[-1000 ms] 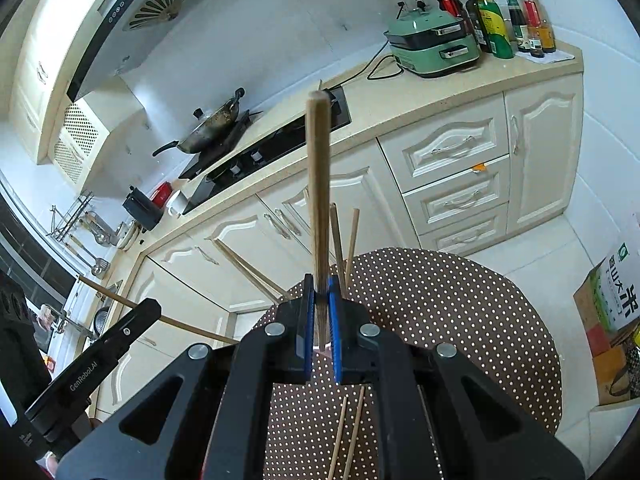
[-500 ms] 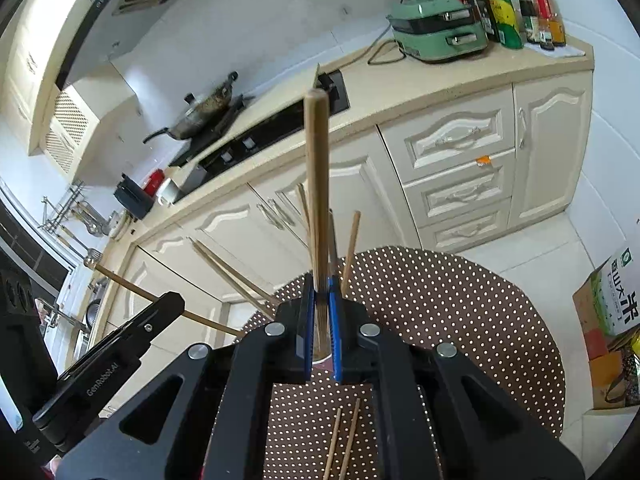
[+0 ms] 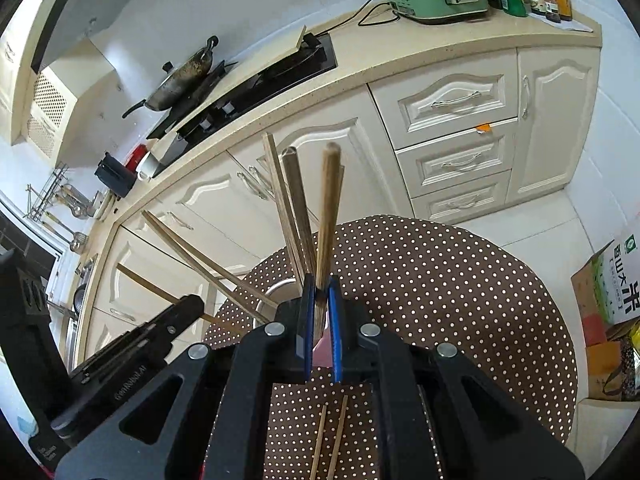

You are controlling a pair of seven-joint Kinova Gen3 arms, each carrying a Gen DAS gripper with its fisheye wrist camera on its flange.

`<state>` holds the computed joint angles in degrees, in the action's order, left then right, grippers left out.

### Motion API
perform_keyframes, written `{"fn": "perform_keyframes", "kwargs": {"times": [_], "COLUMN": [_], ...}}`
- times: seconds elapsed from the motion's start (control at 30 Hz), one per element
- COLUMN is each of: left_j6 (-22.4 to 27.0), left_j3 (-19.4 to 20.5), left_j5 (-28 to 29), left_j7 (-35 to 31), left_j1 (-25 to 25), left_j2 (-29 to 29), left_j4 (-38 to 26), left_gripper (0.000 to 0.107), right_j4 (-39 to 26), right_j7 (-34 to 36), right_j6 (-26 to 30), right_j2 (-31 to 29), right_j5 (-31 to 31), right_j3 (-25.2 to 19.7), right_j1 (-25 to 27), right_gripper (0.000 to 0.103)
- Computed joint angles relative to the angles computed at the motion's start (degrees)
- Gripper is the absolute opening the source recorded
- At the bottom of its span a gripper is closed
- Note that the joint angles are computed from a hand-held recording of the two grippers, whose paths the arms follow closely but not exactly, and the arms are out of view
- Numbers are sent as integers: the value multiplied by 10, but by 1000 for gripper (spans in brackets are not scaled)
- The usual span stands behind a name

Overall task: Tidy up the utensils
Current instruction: 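Lift both held chopsticks upright and lower them into the pink cup, then open the left gripper over the cup while the right gripper releases its chopstick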

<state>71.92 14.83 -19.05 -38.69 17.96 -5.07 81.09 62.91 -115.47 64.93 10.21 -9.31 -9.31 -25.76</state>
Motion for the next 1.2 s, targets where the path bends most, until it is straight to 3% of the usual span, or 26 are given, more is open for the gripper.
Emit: {"fn": "perform_keyframes", "kwargs": {"times": [0.67, 0.9, 0.97, 1.2], "left_j6": [-62, -75, -69, -64], "left_j3": [-18, -28, -26, -27], "left_j5": [24, 60, 61, 72], "left_j7": [-12, -33, -33, -41], "left_j1": [-19, -23, -21, -19], "left_j2": [3, 7, 10, 6], "left_j4": [56, 73, 71, 77], "left_gripper": [9, 9, 12, 14], "right_j4": [-25, -22, -23, -16], "right_j7": [1, 4, 2, -4], "right_j6": [32, 38, 43, 50], "right_j2": [59, 61, 62, 54], "right_j5": [-16, -25, -25, -19], "right_j3": [-2, -3, -2, 0], "right_j1": [-13, -12, -13, -14], "right_gripper": [6, 9, 12, 41]}}
